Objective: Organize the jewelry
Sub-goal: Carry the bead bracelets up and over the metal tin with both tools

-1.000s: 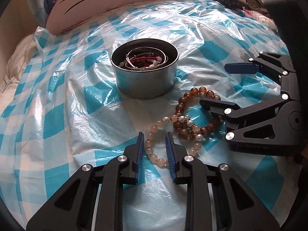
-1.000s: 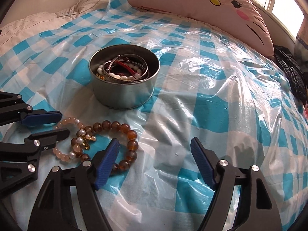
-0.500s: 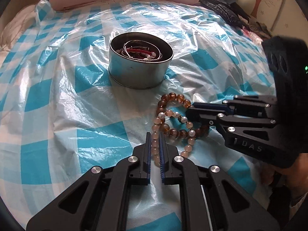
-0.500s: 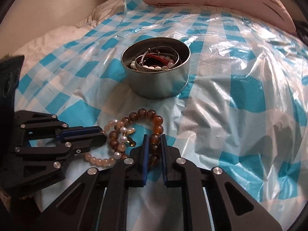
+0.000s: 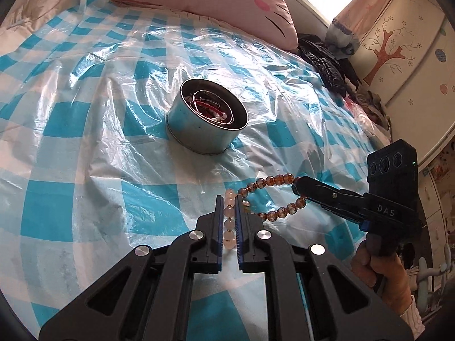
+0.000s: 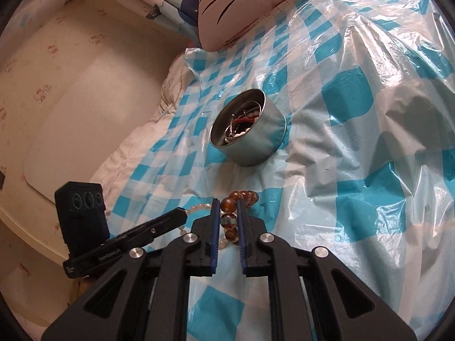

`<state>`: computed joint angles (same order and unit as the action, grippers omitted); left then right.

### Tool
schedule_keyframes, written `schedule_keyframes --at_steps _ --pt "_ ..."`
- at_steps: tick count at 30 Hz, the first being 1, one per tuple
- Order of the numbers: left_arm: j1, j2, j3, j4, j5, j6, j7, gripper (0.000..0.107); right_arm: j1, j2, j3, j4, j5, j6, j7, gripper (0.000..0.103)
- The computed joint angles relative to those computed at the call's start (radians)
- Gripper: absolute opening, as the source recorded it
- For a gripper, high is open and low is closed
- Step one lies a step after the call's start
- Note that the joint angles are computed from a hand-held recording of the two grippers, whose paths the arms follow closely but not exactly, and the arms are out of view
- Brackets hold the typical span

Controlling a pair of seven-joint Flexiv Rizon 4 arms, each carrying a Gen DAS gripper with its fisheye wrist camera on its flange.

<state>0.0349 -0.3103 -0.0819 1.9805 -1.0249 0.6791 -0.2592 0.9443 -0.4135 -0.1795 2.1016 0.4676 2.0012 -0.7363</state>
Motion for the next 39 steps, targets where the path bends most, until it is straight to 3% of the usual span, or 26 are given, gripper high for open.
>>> schedule_keyframes --at_steps 4,8,14,30,39 --pt "-0.01 0.019 -0.005 0.008 -0.034 0.019 0.017 0.007 -0.14 -0.036 0.16 -0.004 -0.021 0.161 0.048 0.013" --pt "-0.04 0.04 -0.009 0.024 -0.064 0.097 0.061 0.007 -0.203 -0.052 0.23 -0.01 -0.023 0.242 0.04 0.013" --pt "-0.084 0.061 -0.021 0.039 -0.118 0.226 0.124 0.007 -0.22 -0.057 0.252 -0.037 0.009 0.273 -0.008 0.013" --pt "-0.099 -0.014 -0.064 -0.1 -0.157 0.238 0.082 0.007 -0.365 -0.137 0.301 -0.132 -0.137 0.36 0.052 0.013" --pt "-0.118 -0.119 -0.107 -0.206 -0.12 0.296 0.006 0.007 -0.433 -0.188 0.29 -0.195 -0.238 0.334 0.1 0.013"
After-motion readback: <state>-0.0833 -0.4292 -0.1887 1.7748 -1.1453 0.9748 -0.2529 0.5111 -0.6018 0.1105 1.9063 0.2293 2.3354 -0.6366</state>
